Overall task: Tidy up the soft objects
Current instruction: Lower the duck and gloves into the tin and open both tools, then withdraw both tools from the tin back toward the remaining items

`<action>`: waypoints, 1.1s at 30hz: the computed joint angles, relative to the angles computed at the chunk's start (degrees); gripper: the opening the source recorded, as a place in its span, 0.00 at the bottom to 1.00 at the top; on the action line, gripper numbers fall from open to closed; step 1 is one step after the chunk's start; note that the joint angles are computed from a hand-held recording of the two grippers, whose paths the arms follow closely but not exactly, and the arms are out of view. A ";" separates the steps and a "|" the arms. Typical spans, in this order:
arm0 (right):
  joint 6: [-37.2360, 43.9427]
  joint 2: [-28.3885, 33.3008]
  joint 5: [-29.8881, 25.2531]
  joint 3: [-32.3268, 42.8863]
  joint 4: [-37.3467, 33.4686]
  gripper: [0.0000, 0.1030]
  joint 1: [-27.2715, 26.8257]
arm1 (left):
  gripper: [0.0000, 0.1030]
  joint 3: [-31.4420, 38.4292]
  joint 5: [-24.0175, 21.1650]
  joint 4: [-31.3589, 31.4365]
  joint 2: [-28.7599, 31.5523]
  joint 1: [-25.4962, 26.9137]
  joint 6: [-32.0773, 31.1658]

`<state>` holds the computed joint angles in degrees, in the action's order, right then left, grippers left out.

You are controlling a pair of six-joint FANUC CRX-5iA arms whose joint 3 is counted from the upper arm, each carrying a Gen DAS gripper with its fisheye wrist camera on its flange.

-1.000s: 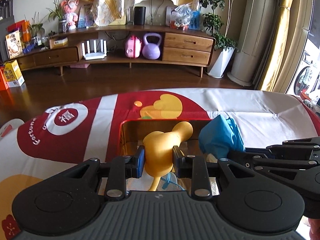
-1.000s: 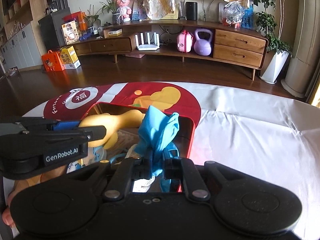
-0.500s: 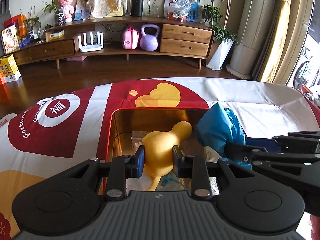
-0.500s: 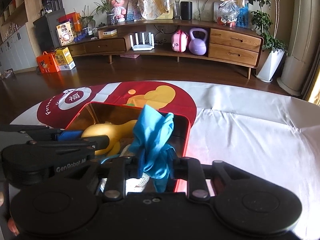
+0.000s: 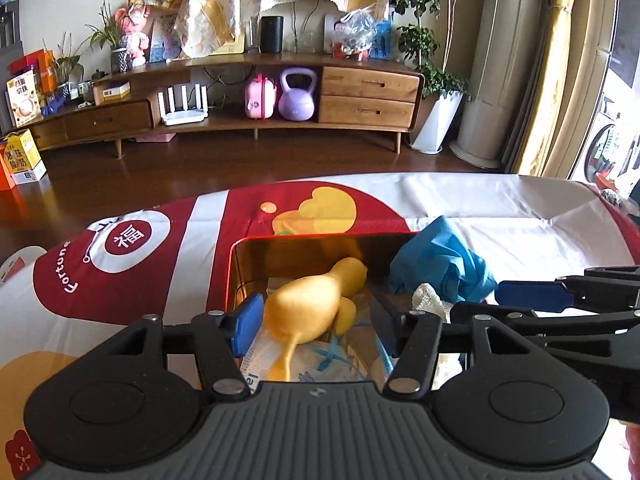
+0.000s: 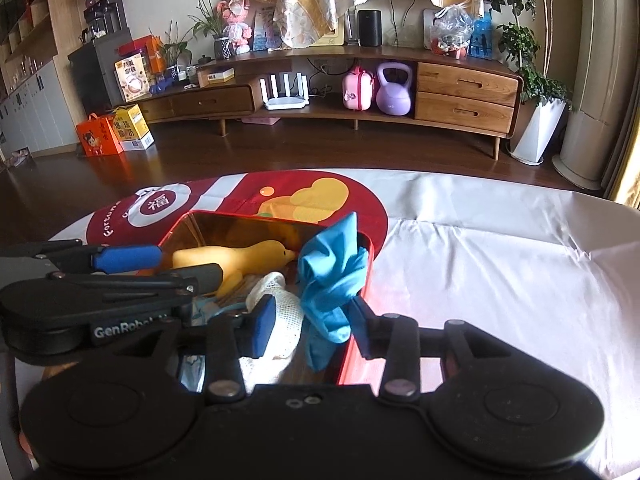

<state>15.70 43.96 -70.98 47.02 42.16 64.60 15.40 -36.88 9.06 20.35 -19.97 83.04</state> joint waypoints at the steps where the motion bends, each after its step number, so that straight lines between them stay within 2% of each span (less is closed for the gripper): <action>1: -0.15 -0.24 0.01 -0.22 0.12 0.40 0.14 | 0.57 -0.21 0.06 0.13 -0.31 0.02 -0.02; 9: -1.47 -2.45 -0.17 -2.06 1.34 0.45 1.63 | 0.57 -2.59 0.17 0.73 -3.61 0.08 -0.42; 24: -5.38 -7.94 -1.86 -7.11 4.89 0.62 6.53 | 0.57 -8.69 -0.85 1.90 -13.14 -0.50 -2.62; 27: -6.95 -9.42 -1.65 -8.79 5.13 0.65 7.66 | 0.67 -10.31 -0.52 1.87 -15.34 -0.66 -2.50; 33: -8.42 -11.49 -1.47 -11.31 6.37 0.72 9.74 | 0.68 -13.15 -1.59 3.37 -19.21 -0.55 -3.79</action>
<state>7.27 32.47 -72.46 35.71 48.53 74.34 2.25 -38.47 12.43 1.13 -20.52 79.25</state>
